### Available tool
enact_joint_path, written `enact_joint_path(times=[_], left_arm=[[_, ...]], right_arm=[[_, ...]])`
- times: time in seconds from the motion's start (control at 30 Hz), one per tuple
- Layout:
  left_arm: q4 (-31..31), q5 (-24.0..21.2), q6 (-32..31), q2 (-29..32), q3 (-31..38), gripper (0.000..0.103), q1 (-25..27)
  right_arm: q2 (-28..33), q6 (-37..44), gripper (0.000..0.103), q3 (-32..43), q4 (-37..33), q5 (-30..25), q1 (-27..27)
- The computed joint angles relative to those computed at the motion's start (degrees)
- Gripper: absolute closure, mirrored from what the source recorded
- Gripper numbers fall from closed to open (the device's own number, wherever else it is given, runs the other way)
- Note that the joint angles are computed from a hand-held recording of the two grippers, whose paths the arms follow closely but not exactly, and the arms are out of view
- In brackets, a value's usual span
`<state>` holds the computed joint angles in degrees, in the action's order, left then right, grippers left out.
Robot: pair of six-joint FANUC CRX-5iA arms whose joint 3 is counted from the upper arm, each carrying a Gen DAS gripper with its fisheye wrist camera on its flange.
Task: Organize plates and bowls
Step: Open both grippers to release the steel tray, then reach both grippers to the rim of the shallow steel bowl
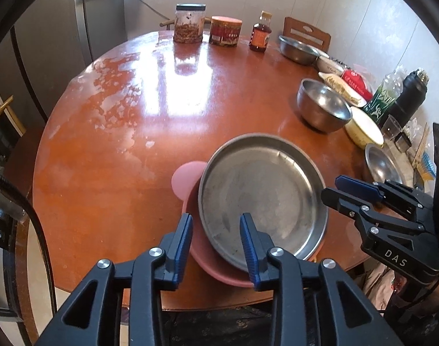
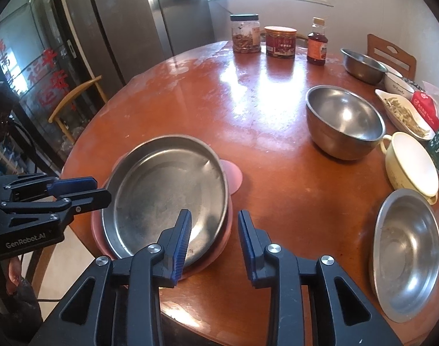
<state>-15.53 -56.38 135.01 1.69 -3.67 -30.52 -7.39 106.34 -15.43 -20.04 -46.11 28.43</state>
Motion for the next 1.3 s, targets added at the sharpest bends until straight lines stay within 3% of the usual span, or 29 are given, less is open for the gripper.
enact_joint_path(times=[0.13, 0.2, 0.3, 0.43, 0.87, 1.07, 1.3], left_arm=[[-4.57, -0.35, 4.52, 0.04, 2.29, 0.063, -2.03], [-6.11, 0.19, 6.17, 0.07, 3.3, 0.053, -2.71], [-5.28, 2.44, 5.78, 0.27, 4.14, 0.052, -2.56], [-4.8, 3.06, 5.26, 2.31, 6.87, 0.051, -3.11], [2.94, 6.07, -4.38, 14.26, 18.37, 0.048, -5.15], [7.76, 6.0, -8.91, 20.13, 23.46, 0.048, -5.76], [9.99, 3.94, -10.46, 25.92, 29.37, 0.048, -6.58]], right_arm=[[-1.11, 0.17, 0.068, -0.05, -0.85, 0.65, -1.88], [-1.79, 0.26, 0.066, -0.06, -1.37, 1.07, -3.11], [-2.92, 0.29, 0.058, -0.19, -1.86, 1.86, -5.1], [-3.75, 1.24, 0.056, 0.28, -3.54, 2.16, -8.68], [-2.48, -1.72, 0.05, 1.08, -0.52, 6.42, -22.64], [1.01, -2.8, 0.05, 2.08, 1.35, 4.54, -27.18], [4.49, 2.96, 0.05, 4.68, -3.57, 0.21, -31.31]])
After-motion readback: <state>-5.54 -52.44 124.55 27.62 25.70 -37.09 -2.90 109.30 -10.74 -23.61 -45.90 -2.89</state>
